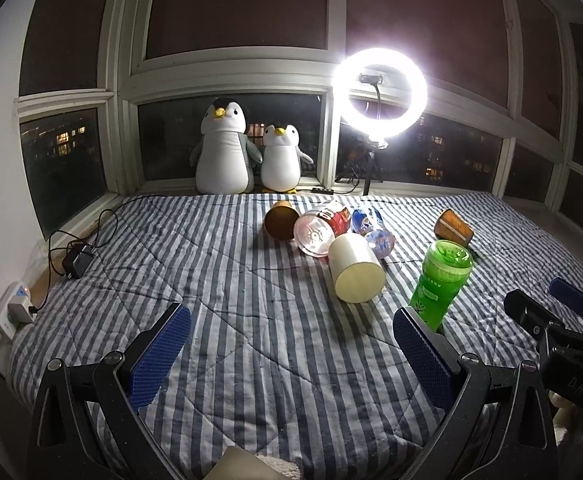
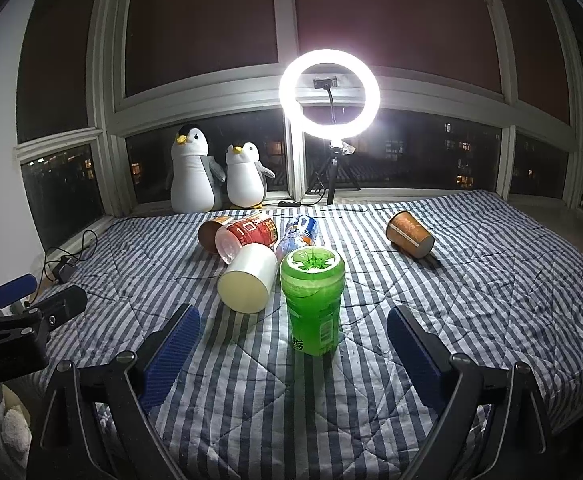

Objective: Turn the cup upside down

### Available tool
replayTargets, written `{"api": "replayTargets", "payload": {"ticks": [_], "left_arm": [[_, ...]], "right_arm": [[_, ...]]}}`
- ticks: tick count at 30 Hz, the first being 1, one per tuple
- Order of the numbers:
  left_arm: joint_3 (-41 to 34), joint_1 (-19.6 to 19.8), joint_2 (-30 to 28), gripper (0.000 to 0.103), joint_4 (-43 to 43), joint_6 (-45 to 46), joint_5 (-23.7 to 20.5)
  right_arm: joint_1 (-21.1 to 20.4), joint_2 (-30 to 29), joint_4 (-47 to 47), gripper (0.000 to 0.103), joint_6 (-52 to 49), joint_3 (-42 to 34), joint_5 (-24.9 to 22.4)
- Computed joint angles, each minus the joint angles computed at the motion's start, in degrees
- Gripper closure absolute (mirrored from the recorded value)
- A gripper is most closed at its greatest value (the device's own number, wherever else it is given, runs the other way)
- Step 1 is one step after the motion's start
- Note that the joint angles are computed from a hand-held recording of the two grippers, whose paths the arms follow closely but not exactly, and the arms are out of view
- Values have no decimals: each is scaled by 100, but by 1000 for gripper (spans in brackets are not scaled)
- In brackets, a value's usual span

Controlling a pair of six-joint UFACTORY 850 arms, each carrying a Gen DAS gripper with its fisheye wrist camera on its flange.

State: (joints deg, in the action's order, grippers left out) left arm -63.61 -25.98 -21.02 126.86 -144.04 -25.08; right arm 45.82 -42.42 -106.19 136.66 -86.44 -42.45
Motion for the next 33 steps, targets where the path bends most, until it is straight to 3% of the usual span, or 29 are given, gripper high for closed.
{"api": "replayTargets", "payload": {"ticks": [33], "left_arm": [[-40, 6, -63, 1, -44, 86, 24]], "right_arm": [[-37, 11, -8, 10, 132, 25, 40]]}}
